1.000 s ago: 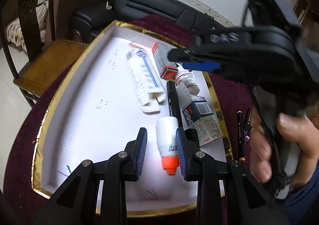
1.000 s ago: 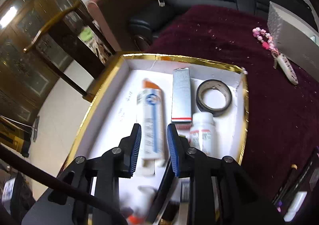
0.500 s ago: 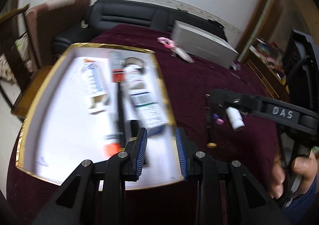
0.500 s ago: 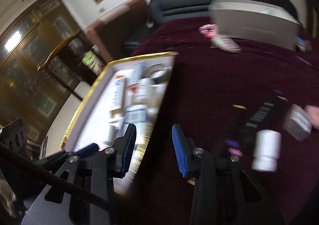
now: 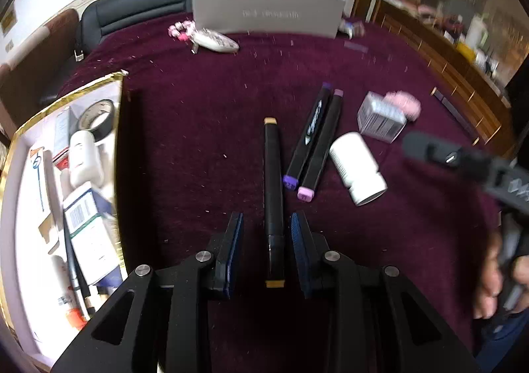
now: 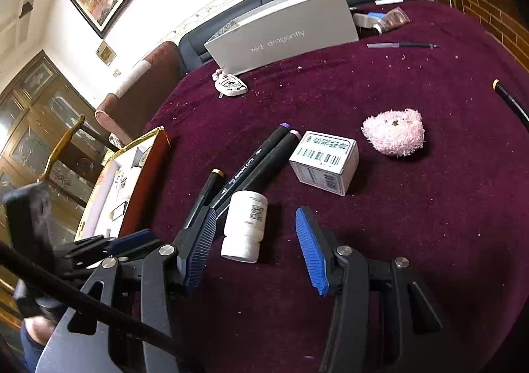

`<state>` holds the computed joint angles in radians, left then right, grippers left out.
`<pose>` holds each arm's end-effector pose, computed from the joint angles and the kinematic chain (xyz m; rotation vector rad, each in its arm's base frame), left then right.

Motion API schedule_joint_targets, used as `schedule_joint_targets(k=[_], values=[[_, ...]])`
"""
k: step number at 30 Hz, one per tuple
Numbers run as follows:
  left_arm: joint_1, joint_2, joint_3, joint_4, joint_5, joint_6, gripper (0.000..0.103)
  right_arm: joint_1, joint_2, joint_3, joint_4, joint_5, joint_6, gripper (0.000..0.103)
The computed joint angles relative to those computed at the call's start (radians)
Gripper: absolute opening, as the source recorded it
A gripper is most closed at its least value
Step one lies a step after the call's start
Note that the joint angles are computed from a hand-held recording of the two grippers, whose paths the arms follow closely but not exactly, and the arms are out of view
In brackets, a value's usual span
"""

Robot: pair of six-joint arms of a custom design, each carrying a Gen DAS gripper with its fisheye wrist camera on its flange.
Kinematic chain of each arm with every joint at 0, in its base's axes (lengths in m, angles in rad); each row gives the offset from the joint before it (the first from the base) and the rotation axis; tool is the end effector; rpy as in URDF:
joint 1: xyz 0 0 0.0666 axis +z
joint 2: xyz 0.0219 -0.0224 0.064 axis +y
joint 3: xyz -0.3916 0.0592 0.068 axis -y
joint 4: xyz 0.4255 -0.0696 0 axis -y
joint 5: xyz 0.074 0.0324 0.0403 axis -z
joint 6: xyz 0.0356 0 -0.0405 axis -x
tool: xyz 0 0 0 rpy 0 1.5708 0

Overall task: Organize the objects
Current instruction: 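Grasp the white pill bottle with the right gripper while the left grasps a black marker, then drop the pill bottle into the white box with right gripper while left drops marker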

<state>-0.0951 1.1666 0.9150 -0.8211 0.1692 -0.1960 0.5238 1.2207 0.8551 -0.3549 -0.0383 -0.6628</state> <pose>0.3921 -0.0438 0.3155 0.4376 2.5940 -0.1890 0.3728 0.2164 0.2972 0.1447 2.3754 0.6402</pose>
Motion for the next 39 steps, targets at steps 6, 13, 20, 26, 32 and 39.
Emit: schedule_joint_targets(k=[6,13,20,26,32,39], values=[[-0.046,0.035,-0.028,0.114,-0.105,0.023,0.025,-0.003,-0.012,-0.010,0.012,-0.018,0.003,0.049],[-0.022,-0.011,-0.078,0.170,-0.092,0.057,0.011,0.023,0.033,0.010,-0.040,0.063,0.057,0.049],[-0.013,-0.090,-0.144,0.173,-0.069,0.066,0.011,0.089,0.167,0.117,-0.106,0.216,0.129,0.034],[0.019,-0.114,-0.154,0.181,0.016,0.078,0.011,0.064,0.131,0.068,-0.075,0.157,0.118,0.031],[0.044,-0.178,-0.158,0.155,0.061,0.094,0.011,0.067,0.056,0.017,-0.003,0.149,0.111,0.031],[0.083,-0.240,-0.178,0.135,0.088,0.106,0.011,0.118,0.056,0.027,0.016,0.181,0.141,0.031]])
